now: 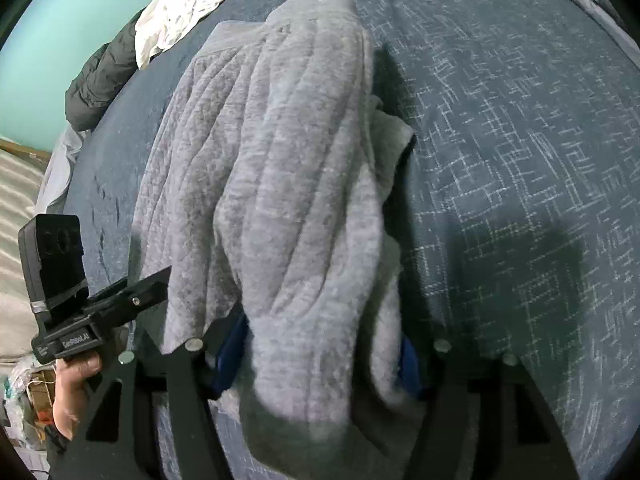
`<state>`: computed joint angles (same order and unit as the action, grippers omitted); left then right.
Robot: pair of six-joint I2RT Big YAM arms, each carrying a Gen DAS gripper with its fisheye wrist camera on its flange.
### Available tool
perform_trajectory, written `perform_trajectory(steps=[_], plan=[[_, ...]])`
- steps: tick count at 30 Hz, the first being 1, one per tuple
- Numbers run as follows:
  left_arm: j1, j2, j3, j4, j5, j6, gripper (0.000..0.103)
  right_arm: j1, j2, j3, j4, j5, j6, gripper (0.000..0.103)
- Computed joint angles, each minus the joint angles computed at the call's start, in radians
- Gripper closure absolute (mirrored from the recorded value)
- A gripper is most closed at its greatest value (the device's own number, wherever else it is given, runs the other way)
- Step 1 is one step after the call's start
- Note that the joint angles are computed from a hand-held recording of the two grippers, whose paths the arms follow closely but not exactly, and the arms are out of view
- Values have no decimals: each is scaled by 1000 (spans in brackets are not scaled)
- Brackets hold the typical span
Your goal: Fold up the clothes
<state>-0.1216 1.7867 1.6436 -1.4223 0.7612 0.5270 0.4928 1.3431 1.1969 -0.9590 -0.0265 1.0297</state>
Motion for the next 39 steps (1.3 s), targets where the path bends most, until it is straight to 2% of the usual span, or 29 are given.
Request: perform_trajectory(steps=[4, 7, 10, 12, 15, 18, 21, 27, 30, 34, 39], plan=[[11, 0, -1, -4, -1, 23, 29, -3, 15, 7, 24, -11, -3, 37], [11, -5, -2, -7, 0, 31, 37, -6, 16, 1, 61, -30, -11, 55], [2, -16, -10, 8, -6, 33, 40, -5, 21, 7, 72, -42, -26, 59], [4, -8, -8, 5, 2, 32, 39, -15, 19, 7, 82, -56, -29, 60], [4, 20, 8, -12, 39, 10, 33, -47, 17, -13, 108, -78, -45, 59], [1, 28, 16, -11, 40, 12, 32, -70, 14, -33, 140, -101, -41, 53], [-10, 19, 13, 9, 26, 3, 32, -69, 20, 5, 105, -95, -58, 53], [-22, -25, -8, 62, -2, -10, 51, -53, 41, 73, 50, -58, -106, 66], [-24, -58, -19, 83, -11, -14, 59, -33, -38, 28, 38, -46, -112, 70], [-33, -101, -37, 97, -16, -36, 61, -36, -36, 44, 54, -63, -138, 72], [-47, -153, -59, 95, -30, -53, 61, -35, -70, 78, 4, -57, -226, 72]])
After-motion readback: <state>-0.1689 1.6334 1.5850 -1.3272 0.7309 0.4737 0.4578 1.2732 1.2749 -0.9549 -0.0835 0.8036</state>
